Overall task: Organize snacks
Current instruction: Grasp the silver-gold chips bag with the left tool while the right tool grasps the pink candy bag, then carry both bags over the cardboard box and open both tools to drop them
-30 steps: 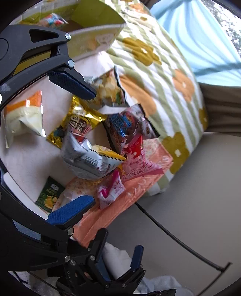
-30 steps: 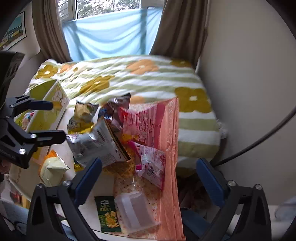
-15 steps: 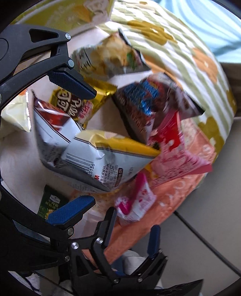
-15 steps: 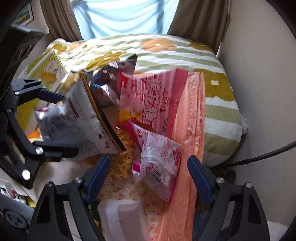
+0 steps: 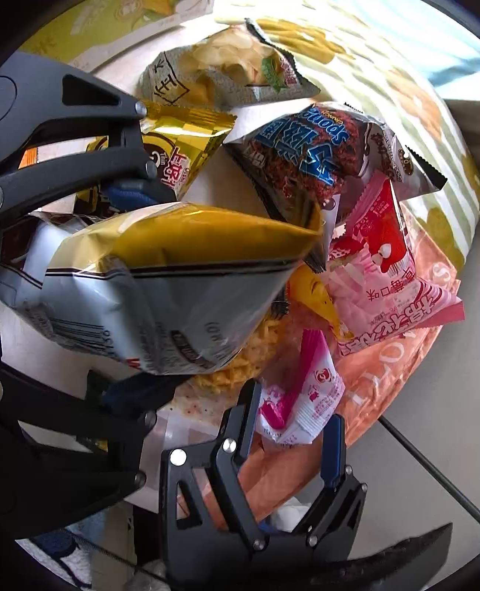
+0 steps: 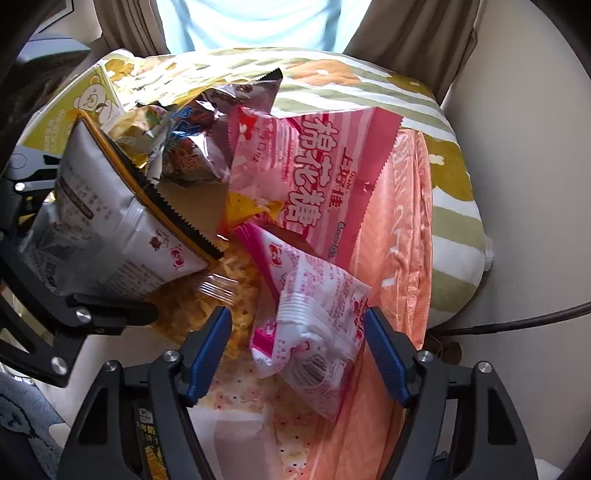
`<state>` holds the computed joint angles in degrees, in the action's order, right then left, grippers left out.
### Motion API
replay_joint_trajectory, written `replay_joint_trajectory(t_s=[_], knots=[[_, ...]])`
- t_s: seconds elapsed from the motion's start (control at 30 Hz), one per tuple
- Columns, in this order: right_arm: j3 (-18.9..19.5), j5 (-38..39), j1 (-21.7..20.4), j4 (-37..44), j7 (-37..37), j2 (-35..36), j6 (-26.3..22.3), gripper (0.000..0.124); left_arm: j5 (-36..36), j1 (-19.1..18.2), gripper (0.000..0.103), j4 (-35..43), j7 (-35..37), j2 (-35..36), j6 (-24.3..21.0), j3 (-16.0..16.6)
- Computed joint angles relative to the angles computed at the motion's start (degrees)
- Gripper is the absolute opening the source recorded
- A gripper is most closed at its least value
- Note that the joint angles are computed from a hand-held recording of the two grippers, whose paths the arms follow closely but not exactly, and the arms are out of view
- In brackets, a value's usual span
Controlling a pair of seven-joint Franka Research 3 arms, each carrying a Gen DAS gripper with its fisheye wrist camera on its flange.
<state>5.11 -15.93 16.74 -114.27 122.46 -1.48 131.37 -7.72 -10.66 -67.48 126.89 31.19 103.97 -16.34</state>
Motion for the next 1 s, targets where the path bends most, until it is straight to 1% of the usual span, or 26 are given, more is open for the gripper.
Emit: replay_joint_trajectory(t_s=[0.17,0.23,0.37,0.43,0.57,0.73,0.9,1.0], knots=[[-0.29,0.05,-0.29,-0.48,0.15,0.08,0.62,0.068,-0.97,0.52,0.058,-0.32,-1.18,-0.45,0.12,0.02],[-0.41,0.20,-0.45,-0.76,0.09,0.24,1.15,0.065,-1.53,1.17,0.057,0.37,-1.31,-0.36,-0.69,0.12],[-0.62,0.79,-0.62,-0.50,-0.35,1.04,1.03,0.056,-2.76,2.08,0.057,0.08,-1.90,-1.17,-0.79,0.11],[-0.56,-0.22,-0.44,-0.40,0.15,1.32,0.75,0.055,-3.48,2.55,0.057,-0.72,-2.09,-2.01,-0.59,0.09],[-0.56,-1.15,-0.13,-0.17,0.58,1.64,0.10,0.050,-4.02,2.82,0.057,0.27,-2.67,-1.89,-1.13,0.18],[-0.36,-3.09,0.42,-0.22,3.33,1.33,-1.02,0.046,-4.94,3.35,0.057,-3.62,-2.79,-4.79,0.66,0.25],[-0.13,-2.55,0.38,-1.45,5.41,-0.27,0.08,0.038,-6.44,4.11,0.057,-6.01,-4.01,-7.09,1.79,0.56],[0.18,-2.34,0.17,-2.18,6.21,-1.39,0.87,0.037,-7.01,4.65,0.057,-7.34,-4.29,-8.50,2.62,0.90]])
